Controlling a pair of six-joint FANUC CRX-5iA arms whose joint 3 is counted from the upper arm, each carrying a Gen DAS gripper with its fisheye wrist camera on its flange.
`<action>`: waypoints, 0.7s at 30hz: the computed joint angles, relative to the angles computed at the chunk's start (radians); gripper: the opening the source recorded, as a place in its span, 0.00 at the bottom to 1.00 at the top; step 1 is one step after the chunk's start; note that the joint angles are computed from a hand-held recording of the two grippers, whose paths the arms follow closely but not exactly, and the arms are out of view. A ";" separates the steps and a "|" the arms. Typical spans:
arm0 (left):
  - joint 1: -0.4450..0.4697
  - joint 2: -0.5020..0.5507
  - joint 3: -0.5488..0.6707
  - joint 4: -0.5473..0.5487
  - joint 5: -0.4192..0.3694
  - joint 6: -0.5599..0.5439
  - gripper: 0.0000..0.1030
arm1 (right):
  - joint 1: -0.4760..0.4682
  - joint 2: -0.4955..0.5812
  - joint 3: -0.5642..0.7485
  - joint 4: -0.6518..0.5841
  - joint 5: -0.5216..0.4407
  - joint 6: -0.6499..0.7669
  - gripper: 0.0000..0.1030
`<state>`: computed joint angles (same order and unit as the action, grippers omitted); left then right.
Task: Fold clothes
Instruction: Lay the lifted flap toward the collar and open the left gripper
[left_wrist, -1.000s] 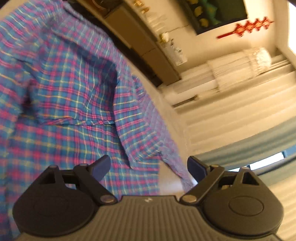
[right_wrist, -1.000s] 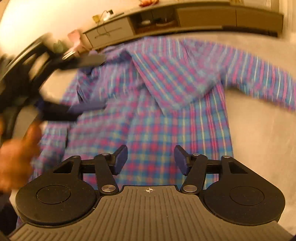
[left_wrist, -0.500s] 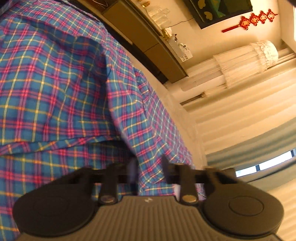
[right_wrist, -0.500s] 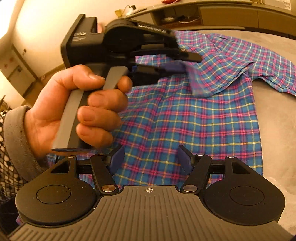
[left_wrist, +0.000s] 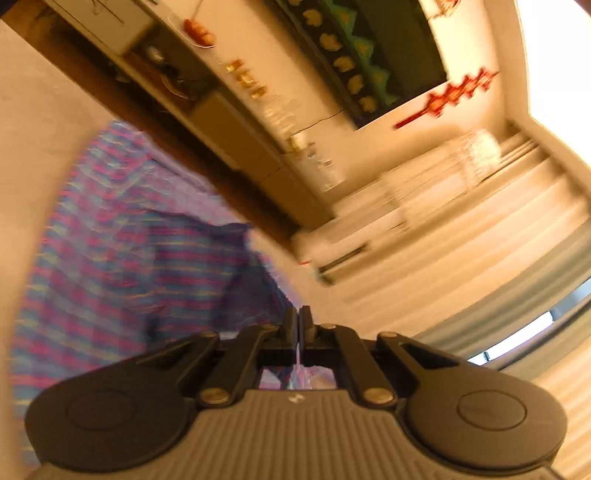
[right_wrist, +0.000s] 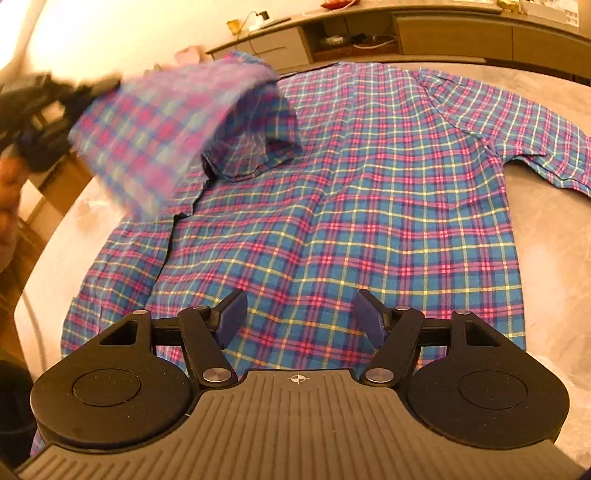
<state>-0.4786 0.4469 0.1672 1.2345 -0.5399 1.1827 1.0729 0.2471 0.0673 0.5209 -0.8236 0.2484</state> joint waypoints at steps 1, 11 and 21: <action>0.005 -0.003 0.005 -0.064 -0.006 0.049 0.03 | 0.000 0.005 0.000 0.001 0.003 -0.006 0.63; 0.035 -0.035 0.011 -0.502 0.028 0.446 0.57 | 0.020 0.024 0.005 0.033 -0.006 0.010 0.75; 0.032 0.133 0.324 -0.708 -0.236 0.488 0.08 | 0.021 0.036 0.019 0.021 0.001 0.054 0.78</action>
<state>-0.4469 0.5802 0.4914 0.5262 -0.7759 1.6703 1.0936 0.2833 0.0864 0.5415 -0.8231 0.3022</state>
